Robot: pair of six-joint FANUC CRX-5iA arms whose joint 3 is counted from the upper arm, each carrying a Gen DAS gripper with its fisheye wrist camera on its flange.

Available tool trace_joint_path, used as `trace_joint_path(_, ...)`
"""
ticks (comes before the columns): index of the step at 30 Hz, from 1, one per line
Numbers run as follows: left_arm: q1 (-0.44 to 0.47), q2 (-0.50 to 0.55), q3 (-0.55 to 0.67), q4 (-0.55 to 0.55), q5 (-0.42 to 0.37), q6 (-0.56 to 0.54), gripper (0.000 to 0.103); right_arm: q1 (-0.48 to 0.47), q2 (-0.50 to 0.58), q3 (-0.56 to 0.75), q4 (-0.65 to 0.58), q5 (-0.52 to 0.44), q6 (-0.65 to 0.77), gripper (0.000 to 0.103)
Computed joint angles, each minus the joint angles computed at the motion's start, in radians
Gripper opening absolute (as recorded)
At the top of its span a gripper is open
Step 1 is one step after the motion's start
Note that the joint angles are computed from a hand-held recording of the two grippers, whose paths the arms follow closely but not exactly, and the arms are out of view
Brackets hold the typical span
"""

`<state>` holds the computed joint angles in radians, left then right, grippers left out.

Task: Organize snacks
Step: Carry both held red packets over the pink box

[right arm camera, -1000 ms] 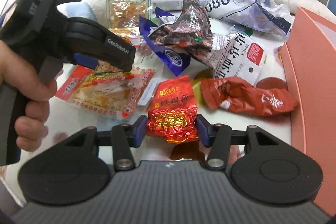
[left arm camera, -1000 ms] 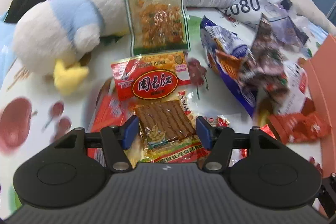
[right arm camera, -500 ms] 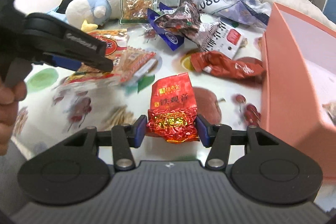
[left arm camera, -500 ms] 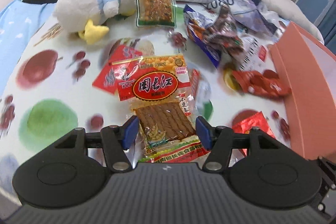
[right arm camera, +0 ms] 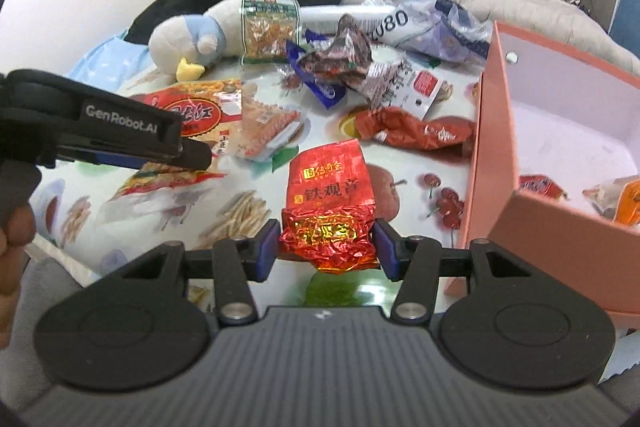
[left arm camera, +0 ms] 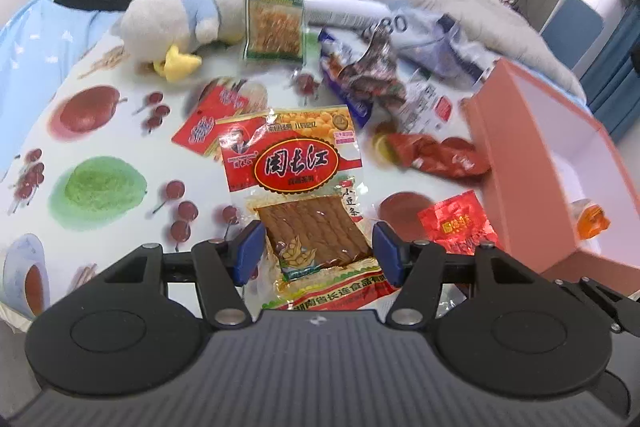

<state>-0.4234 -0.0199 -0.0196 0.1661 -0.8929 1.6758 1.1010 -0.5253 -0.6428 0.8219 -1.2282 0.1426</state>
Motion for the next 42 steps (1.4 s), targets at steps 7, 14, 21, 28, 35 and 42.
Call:
trace_joint_path(7, 0.003, -0.046, 0.019, 0.020, 0.026, 0.021, 0.065, 0.036, -0.023, 0.023, 0.059, -0.058, -0.020, 0.053)
trace_joint_path(14, -0.010, -0.064, 0.057, 0.047, 0.025, -0.013, 0.065, 0.105, -0.065, 0.036, 0.142, -0.184, -0.097, 0.053)
trace_joint_path(21, -0.050, -0.060, 0.080, 0.085, 0.044, -0.050, 0.065, 0.179, -0.109, 0.043, 0.200, -0.327, -0.166, 0.053)
trace_joint_path(28, -0.112, -0.027, 0.119, 0.122, 0.049, -0.105, 0.065, 0.269, -0.166, 0.035, 0.227, -0.460, -0.216, 0.053)
trace_joint_path(35, -0.185, 0.031, 0.179, 0.159, 0.049, -0.145, 0.065, 0.390, -0.215, 0.025, 0.256, -0.642, -0.277, 0.053)
trace_joint_path(42, -0.234, 0.105, 0.252, 0.183, 0.026, -0.151, 0.065, 0.550, -0.282, 0.011, 0.240, -0.868, -0.398, 0.053)
